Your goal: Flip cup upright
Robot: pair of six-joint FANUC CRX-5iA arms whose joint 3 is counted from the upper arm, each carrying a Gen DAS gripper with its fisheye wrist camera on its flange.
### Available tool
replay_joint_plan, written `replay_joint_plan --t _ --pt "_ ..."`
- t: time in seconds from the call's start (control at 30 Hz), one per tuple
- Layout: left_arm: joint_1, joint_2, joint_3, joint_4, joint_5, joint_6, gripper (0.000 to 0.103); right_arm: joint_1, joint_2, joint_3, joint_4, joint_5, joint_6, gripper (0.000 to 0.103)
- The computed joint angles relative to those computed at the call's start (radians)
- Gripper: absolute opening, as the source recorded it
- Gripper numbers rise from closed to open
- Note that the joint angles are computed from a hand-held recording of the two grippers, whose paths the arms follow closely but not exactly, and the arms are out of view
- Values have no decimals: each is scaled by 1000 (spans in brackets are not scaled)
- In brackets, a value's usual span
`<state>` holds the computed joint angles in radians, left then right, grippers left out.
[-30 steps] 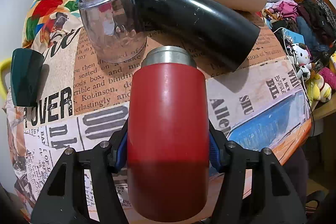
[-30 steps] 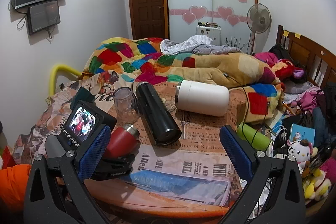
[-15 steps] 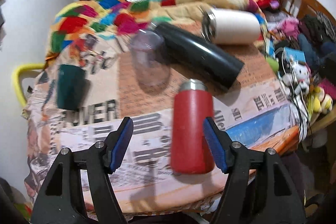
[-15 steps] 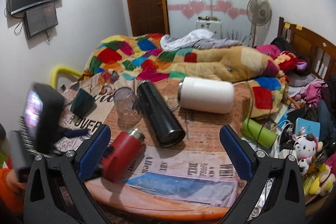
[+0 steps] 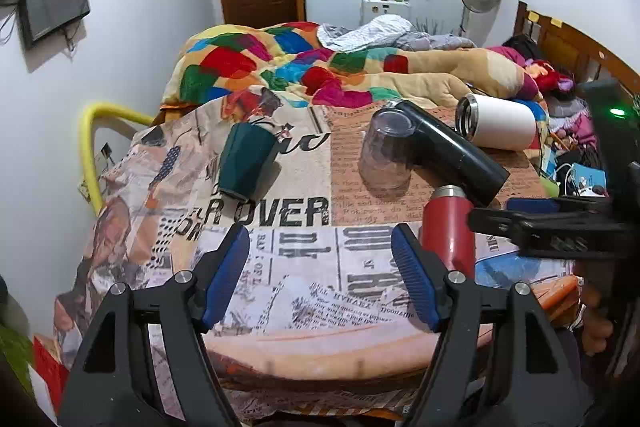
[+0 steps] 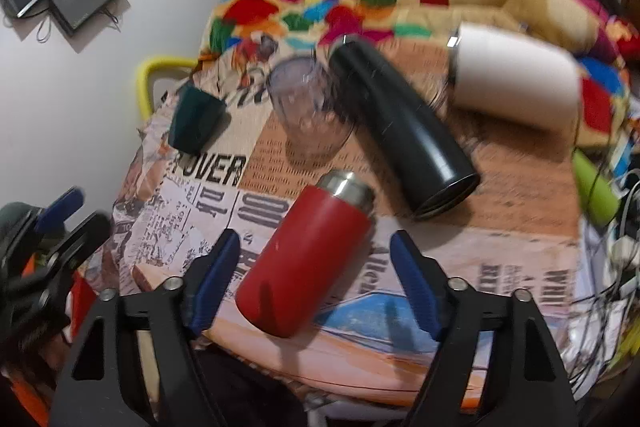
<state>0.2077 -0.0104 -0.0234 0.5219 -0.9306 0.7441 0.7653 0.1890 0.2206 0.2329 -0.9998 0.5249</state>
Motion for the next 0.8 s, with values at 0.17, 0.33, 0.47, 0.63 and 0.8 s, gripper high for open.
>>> replay_joint_plan --t 0.17,0.33,0.47,0.63,0.8 --pt "25 -26 -49 17 20 23 73 -42 91 134 -159 -95 81 70" --pt "38 -37 -75 27 33 26 73 -57 169 235 -186 -188 115 68" --pt "42 -38 -83 34 26 32 73 -71 218 298 -223 -224 149 69" --pt "37 -36 -81 36 17 30 73 -42 263 345 -159 -256 225 68" --pt "36 -39 -81 43 22 14 73 -46 262 357 -184 -263 286 62"
